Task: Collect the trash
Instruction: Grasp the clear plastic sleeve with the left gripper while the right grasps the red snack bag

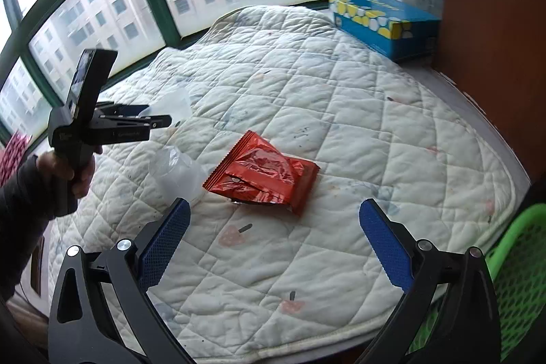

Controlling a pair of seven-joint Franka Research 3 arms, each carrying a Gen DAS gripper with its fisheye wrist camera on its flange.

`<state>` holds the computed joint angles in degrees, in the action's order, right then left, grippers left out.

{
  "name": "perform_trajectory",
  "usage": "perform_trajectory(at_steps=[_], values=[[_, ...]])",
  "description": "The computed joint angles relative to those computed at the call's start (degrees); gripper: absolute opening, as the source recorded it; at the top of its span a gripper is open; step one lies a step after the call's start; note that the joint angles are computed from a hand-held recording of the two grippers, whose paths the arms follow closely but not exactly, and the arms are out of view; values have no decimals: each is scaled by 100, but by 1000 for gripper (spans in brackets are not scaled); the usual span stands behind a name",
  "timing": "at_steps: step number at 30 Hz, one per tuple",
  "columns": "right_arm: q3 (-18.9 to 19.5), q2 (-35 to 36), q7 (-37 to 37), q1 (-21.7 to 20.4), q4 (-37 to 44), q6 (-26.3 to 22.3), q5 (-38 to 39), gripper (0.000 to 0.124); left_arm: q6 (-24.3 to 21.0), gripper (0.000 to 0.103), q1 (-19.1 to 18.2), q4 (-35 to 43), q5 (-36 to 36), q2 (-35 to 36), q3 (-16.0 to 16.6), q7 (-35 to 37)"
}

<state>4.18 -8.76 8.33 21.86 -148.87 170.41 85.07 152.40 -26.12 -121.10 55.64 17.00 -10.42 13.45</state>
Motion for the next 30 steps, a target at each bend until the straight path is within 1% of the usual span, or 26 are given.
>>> perform_trajectory(at_steps=[2,6,7,8,10,12,13,16,18,20,21,23,25,26,30], values=[[39,199,-137,13,130,-23,-344,98,61,54,25,22,-14,58,8,50],[75,548,-344,18,326,-119,-1058,98,137,46,43,68,-42,148,46,140],[79,638,-319,-1,383,-189,-1288,98,153,45,40,80,-37,168,61,152],[107,756,-330,-2,453,-149,-1461,98,180,43,43,83,-36,182,73,170],[158,989,-414,-25,619,-171,-1768,98,225,36,55,86,-59,209,91,221],[224,1196,-466,-63,767,-147,-2002,98,281,32,67,78,-74,224,117,248],[248,1300,-406,-89,836,-176,-2215,98,313,32,70,73,-74,228,132,238],[283,1633,3,-169,1040,-313,-3165,98,407,32,83,48,-88,223,164,214],[379,1835,99,-210,1127,-145,-3502,98,427,32,68,44,-55,218,185,188],[416,1997,367,-287,1251,-214,-3841,98,439,31,46,40,9,214,204,145],[469,2065,430,-340,1302,-172,-3899,98,446,31,45,37,25,215,207,136],[567,2145,542,-523,1444,-362,-3871,96,469,31,41,25,55,206,214,82],[552,2177,856,-566,1510,-449,-3966,87,490,30,42,3,76,186,215,25],[581,2186,922,-603,1518,-439,-3945,85,498,30,43,-11,83,171,215,-6],[752,2050,898,-739,1392,-330,-3619,74,520,28,52,-115,118,51,206,-177]])
